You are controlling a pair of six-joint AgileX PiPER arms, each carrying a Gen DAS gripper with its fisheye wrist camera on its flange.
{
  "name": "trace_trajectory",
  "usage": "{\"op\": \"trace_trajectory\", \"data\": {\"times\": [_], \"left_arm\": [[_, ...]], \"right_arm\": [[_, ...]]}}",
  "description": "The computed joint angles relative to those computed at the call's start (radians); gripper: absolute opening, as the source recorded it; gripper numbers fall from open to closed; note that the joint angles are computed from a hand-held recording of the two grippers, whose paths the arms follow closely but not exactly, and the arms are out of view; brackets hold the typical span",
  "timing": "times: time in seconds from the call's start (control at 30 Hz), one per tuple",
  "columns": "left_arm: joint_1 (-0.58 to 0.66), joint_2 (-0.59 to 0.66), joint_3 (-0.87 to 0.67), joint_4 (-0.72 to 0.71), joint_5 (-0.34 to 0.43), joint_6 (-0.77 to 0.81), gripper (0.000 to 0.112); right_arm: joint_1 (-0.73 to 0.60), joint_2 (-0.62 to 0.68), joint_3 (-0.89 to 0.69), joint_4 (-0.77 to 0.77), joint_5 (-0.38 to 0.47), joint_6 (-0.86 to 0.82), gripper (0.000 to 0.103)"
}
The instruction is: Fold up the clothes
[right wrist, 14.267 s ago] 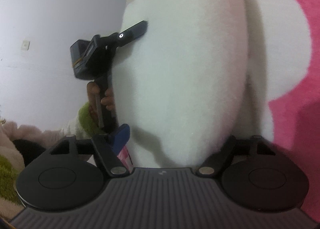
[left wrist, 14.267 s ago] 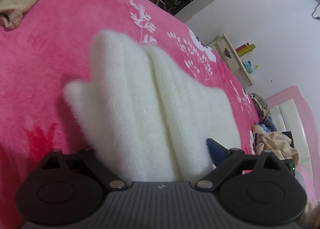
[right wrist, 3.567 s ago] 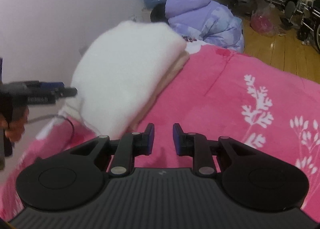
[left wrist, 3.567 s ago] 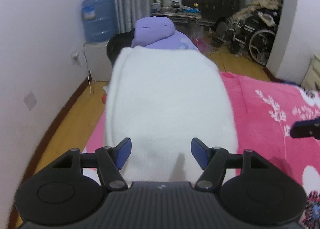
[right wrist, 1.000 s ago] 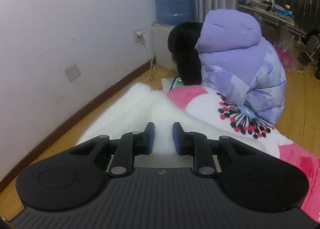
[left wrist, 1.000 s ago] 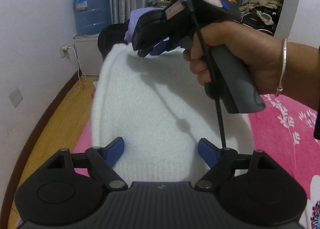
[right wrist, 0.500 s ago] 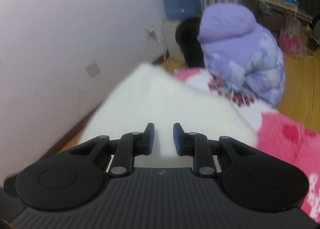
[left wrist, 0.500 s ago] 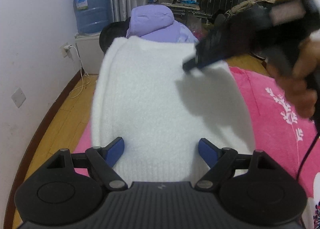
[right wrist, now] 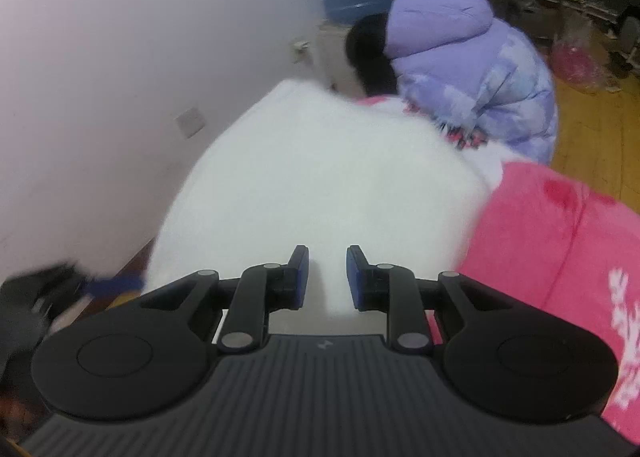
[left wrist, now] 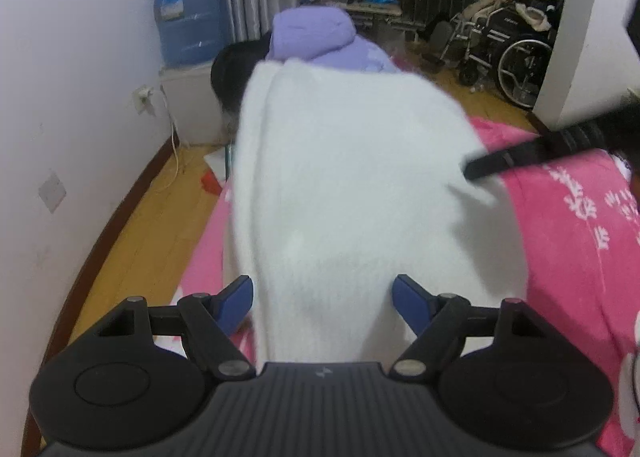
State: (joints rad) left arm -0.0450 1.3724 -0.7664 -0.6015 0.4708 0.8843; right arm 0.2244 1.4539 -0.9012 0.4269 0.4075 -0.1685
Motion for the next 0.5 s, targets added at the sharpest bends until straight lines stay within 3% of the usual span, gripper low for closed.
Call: {"op": "trace_trajectory", "data": {"times": [0.07, 0.2, 0.23, 0.4, 0.5], "left_arm": [[0.021, 0.036, -0.023, -0.026, 0.038, 0.009, 0.08], [0.058, 0.125, -0.087, -0.03, 0.097, -0.044, 0.087], [0.072, 0.136, -0.104, -0.033, 0.124, -0.054, 0.086], [0.128, 0.071, -0.113, -0.004, 0.202, -0.06, 0.072], [0.195, 0.004, -0.082, -0.085, 0.247, 0.084, 0.07]], "right_arm": [[0.017, -0.011, 0.039, 0.019, 0.01, -0.031, 0.021], [0.096, 0.079, 0.09, -0.124, -0.156, 0.115, 0.02], [0.096, 0.084, 0.089, -0.115, -0.166, 0.121, 0.02], [0.046, -0.001, 0.114, 0.078, -0.104, 0.0, 0.021], [0.006, -0.108, 0.178, 0.216, -0.046, -0.13, 0.021]]}}
